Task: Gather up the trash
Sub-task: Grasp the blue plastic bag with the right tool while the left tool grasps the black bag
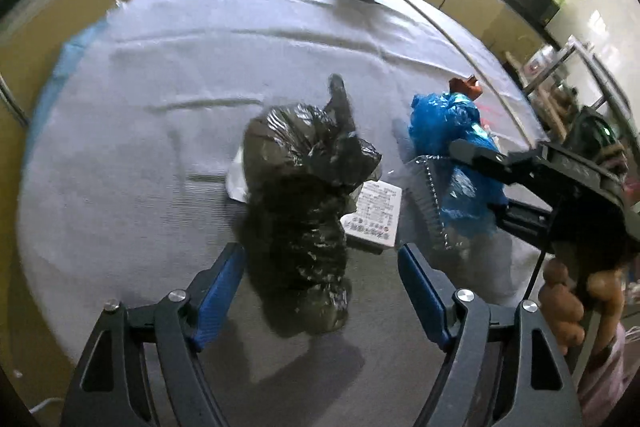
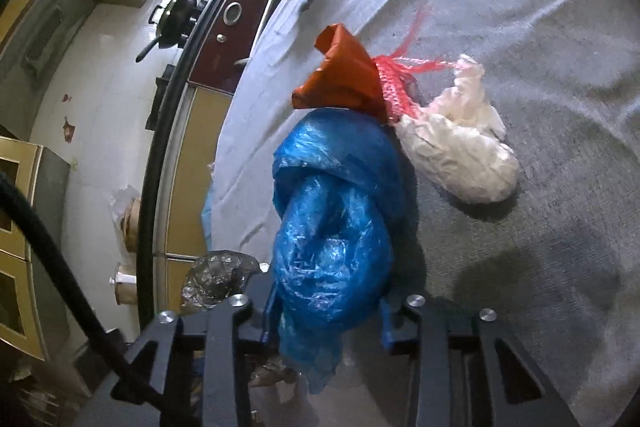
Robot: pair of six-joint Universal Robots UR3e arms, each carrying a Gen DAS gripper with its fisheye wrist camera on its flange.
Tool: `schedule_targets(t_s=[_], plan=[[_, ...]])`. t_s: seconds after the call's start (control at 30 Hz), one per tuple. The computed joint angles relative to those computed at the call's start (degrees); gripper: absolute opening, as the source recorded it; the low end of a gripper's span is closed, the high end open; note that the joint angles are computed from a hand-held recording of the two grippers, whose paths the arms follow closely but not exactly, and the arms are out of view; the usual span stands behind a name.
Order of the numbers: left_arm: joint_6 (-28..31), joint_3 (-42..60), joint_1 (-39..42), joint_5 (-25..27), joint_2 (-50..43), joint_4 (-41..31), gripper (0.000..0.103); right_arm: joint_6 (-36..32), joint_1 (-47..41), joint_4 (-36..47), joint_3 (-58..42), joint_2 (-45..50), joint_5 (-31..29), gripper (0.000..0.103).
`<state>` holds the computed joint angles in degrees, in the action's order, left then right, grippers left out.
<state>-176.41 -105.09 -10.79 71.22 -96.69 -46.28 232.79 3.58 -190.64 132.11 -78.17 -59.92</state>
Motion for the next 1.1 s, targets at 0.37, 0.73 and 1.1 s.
schedule_targets(t_s=[0.37, 0.73, 1.1], plan=[[0.8, -8.0, 0.7, 0.5, 8.2, 4.2, 0.031, -5.8, 0.8, 5.8, 11.5, -21.8, -4.0, 0.037], [3.8, -13.2, 1.3, -0.5, 20.8, -0.2, 0.031, -8.9, 4.5, 35.0, 13.1, -50.0, -15.4, 0.053], [7.1, -14.1, 4.0, -3.6, 21.5, 0.6, 0.031, -20.5, 0.9, 30.6, 4.2, -31.1, -13.7, 0.069]])
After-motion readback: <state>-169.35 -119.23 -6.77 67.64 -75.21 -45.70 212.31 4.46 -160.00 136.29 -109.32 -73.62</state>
